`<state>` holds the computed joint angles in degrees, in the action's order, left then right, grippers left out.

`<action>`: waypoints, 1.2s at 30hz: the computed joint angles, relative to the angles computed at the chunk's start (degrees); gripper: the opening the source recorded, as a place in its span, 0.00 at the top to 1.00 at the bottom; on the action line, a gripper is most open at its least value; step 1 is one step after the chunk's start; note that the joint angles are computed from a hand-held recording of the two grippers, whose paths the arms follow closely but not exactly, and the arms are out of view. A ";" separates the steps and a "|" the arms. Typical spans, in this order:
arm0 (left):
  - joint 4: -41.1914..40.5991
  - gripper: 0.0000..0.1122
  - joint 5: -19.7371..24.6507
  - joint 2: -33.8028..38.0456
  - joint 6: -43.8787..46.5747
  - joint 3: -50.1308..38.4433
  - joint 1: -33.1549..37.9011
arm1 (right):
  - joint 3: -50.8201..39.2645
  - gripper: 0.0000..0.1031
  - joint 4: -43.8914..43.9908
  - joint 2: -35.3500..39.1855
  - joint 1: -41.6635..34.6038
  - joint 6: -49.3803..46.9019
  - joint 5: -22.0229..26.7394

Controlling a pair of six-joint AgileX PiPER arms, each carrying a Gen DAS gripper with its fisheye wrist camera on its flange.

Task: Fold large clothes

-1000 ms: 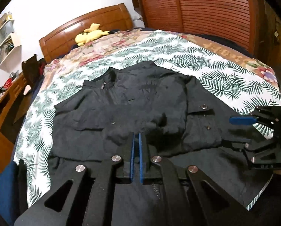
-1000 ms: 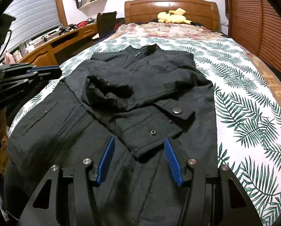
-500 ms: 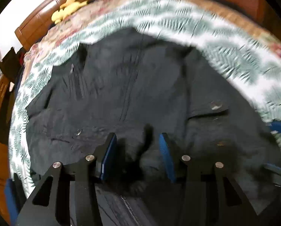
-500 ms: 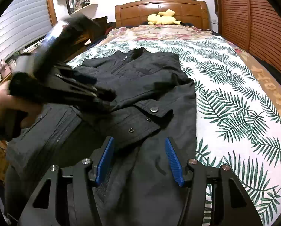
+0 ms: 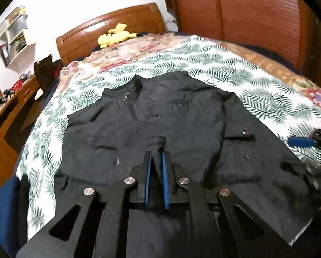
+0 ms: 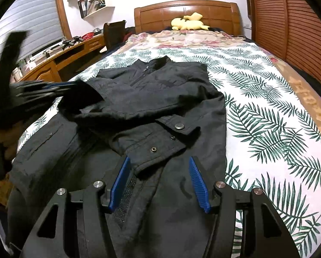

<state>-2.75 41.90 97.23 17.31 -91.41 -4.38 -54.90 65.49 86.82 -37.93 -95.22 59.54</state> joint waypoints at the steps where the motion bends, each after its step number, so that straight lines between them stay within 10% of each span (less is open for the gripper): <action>1: -2.80 0.91 -0.67 -1.74 2.28 2.65 1.38 | 0.11 0.44 0.06 -0.18 0.64 0.31 -0.57; 18: -25.11 0.90 -2.52 -17.92 22.04 28.26 12.41 | 0.61 0.44 0.08 -0.67 11.41 4.53 -8.61; 25: -33.76 0.36 -2.69 -20.43 32.68 32.50 20.01 | 1.25 0.44 2.26 -0.66 16.15 3.06 -9.84; 36: -42.13 0.32 0.58 -18.56 42.82 33.02 33.53 | 1.98 0.44 4.04 1.19 27.63 1.27 -9.62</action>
